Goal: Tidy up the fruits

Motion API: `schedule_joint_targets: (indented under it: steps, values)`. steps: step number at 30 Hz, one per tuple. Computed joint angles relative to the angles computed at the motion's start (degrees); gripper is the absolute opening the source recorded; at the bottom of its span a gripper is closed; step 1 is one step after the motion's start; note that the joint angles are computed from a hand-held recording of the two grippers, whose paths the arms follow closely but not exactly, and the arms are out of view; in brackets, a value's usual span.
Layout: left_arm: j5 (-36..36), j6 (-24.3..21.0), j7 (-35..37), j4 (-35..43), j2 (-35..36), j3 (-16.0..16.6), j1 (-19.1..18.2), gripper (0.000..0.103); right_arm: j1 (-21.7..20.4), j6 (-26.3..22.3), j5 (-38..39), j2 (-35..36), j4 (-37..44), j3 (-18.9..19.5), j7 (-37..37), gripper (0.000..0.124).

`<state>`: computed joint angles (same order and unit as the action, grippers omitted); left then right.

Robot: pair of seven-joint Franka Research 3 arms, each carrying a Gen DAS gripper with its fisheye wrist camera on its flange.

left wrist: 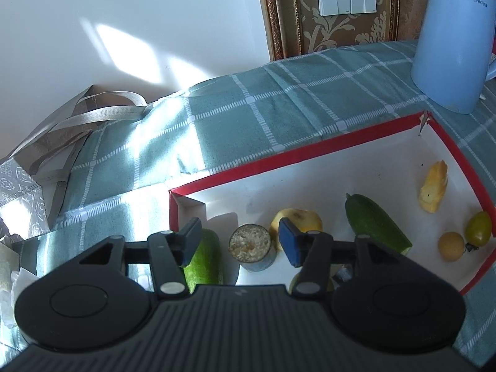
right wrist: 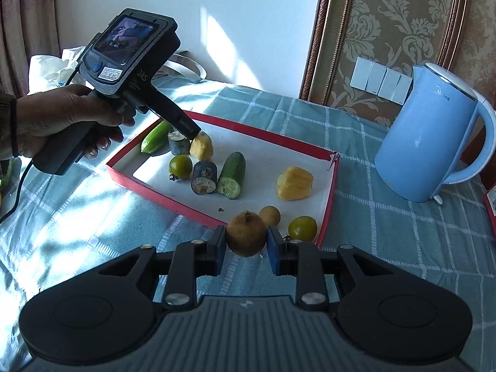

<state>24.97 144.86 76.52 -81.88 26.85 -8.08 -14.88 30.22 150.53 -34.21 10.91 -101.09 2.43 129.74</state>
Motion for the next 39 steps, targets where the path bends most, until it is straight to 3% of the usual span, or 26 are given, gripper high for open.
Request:
schedule_joint_targets:
  steps: [3, 6, 8, 12, 17, 26, 29, 32, 34, 36, 39]
  values:
    - [1.2, 2.5, -2.3, -3.6, -2.9, 0.7, -0.1, 0.061, -0.2, 0.6, 0.6, 1.2, 1.4, -0.1, -1.0, 0.027]
    - [4.3, 6.5, -8.8, -10.7, -8.5, 2.0, -0.3, 0.092, -0.2, 1.0, 1.1, 3.2, 3.6, -0.8, -2.0, 0.027]
    - [6.9, 8.7, -12.1, -15.9, -12.6, 2.1, -0.1, 0.093, -0.3, 1.4, 2.5, 4.9, 5.4, -1.3, -2.8, 0.027]
    - [8.3, 8.7, -15.4, -23.5, -19.0, 0.5, 1.4, 0.094, 0.1, 1.1, 4.7, 9.2, 10.2, -2.9, -4.8, 0.027]
    - [4.5, 8.5, -15.8, -31.0, -25.1, -1.6, 3.7, 0.095, 0.4, -0.7, 8.9, 15.6, 18.0, -4.9, -7.8, 0.027]
    - [3.8, 7.0, -16.4, -36.5, -30.7, -2.9, 5.6, 0.100, 0.7, -3.7, 14.8, 22.8, 26.3, -7.1, -11.0, 0.028]
    - [3.0, 6.7, -15.8, -36.7, -31.3, -3.0, 5.8, 0.100, 1.4, -3.8, 14.9, 23.5, 26.9, -8.0, -11.0, 0.028]
    - [3.7, 6.4, -16.6, -36.4, -31.5, -3.2, 6.0, 0.101, 1.9, -3.4, 14.8, 23.6, 27.1, -8.5, -11.1, 0.045]
    - [3.5, 6.0, -16.3, -35.8, -31.3, -3.3, 6.0, 0.102, 3.3, -1.9, 12.7, 22.3, 25.5, -10.1, -8.9, 0.048]
    - [4.3, 5.7, -17.2, -35.3, -31.2, -3.6, 6.0, 0.103, 3.9, 1.0, 11.5, 19.5, 22.1, -10.9, -5.8, 0.049]
    - [5.2, 5.9, -18.2, -34.8, -31.4, -3.8, 5.9, 0.103, 4.9, 7.4, 8.7, 13.2, 14.3, -11.8, 0.0, 0.060]
